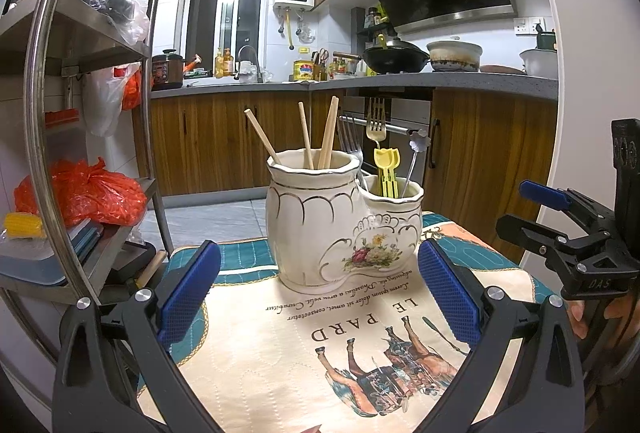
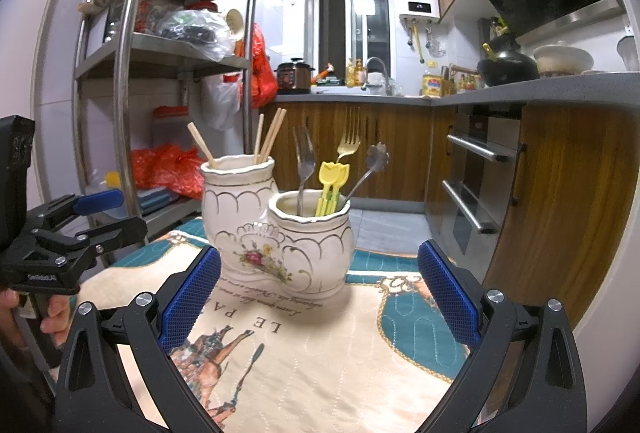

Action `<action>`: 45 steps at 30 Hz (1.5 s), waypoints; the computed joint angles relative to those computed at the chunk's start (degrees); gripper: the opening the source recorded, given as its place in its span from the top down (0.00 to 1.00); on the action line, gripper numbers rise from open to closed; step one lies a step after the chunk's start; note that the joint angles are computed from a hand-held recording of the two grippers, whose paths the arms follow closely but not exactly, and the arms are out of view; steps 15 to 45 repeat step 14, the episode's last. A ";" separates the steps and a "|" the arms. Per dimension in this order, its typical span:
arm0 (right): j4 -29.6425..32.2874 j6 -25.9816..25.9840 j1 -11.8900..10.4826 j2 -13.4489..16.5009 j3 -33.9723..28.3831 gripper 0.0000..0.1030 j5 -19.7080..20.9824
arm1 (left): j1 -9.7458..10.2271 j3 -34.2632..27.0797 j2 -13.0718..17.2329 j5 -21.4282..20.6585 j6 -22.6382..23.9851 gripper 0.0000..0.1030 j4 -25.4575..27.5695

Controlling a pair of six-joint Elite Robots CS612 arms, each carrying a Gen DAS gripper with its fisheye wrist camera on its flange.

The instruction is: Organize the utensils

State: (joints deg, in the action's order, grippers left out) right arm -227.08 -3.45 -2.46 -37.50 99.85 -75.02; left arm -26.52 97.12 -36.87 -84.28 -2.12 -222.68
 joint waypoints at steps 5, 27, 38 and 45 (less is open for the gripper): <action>0.25 -0.08 -0.12 -0.22 0.29 0.05 0.13 | 0.02 -0.04 0.00 0.00 0.01 0.05 0.15; 0.26 0.00 -0.14 -0.23 0.30 0.05 0.14 | -0.31 0.08 -0.17 2.06 -0.77 0.05 0.70; 0.26 0.00 -0.14 -0.23 0.30 0.05 0.14 | -0.31 0.08 -0.17 2.06 -0.77 0.05 0.70; 0.26 0.00 -0.14 -0.23 0.30 0.05 0.14 | -0.31 0.08 -0.17 2.06 -0.77 0.05 0.70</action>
